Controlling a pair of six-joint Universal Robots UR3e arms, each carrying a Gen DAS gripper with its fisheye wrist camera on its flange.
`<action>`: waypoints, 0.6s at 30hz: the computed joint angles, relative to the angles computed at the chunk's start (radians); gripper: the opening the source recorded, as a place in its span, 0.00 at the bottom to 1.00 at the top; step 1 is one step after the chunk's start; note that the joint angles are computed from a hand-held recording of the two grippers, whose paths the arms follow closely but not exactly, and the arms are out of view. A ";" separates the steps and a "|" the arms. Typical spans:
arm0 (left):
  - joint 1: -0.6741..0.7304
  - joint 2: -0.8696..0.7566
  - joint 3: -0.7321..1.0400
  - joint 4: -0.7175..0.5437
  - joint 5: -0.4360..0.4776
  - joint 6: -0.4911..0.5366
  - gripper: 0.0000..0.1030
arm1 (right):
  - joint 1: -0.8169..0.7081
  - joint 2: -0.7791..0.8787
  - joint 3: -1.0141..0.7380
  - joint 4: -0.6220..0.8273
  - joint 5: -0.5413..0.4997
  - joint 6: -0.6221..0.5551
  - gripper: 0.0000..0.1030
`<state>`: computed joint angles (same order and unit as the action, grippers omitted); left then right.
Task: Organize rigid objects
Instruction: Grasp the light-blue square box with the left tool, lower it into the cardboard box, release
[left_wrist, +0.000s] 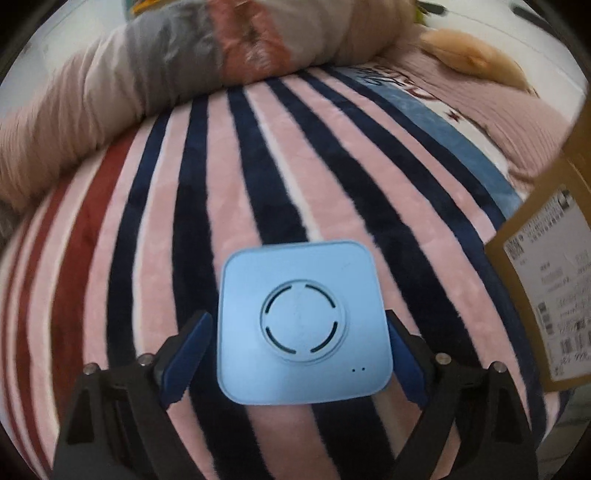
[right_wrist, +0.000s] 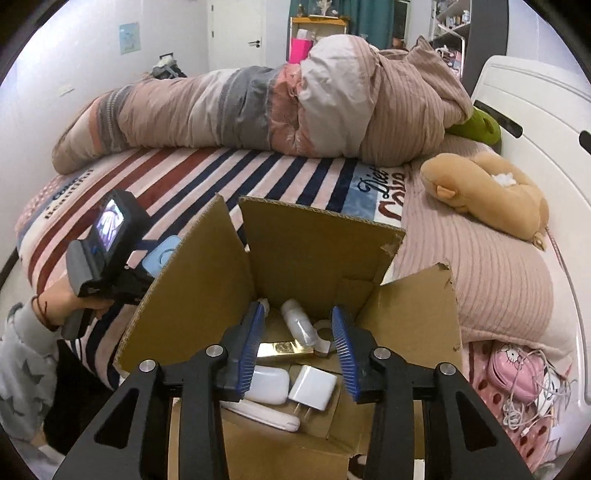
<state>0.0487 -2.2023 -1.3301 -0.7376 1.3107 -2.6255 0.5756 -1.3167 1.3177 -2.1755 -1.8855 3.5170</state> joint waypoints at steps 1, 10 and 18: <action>0.010 0.001 -0.003 -0.001 -0.024 -0.006 0.81 | 0.000 -0.004 0.005 -0.005 0.005 0.000 0.33; 0.035 0.130 -0.034 -0.037 -0.114 0.046 0.76 | -0.032 -0.062 0.104 -0.094 0.089 -0.056 0.33; 0.012 0.293 0.291 -0.566 -0.301 0.224 0.76 | -0.016 -0.164 0.278 -0.357 0.152 -0.230 0.89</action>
<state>0.0607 -1.9089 -1.0389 -1.3036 1.0098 -2.4020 0.5596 -1.4807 1.5957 -2.5328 -1.7336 3.2871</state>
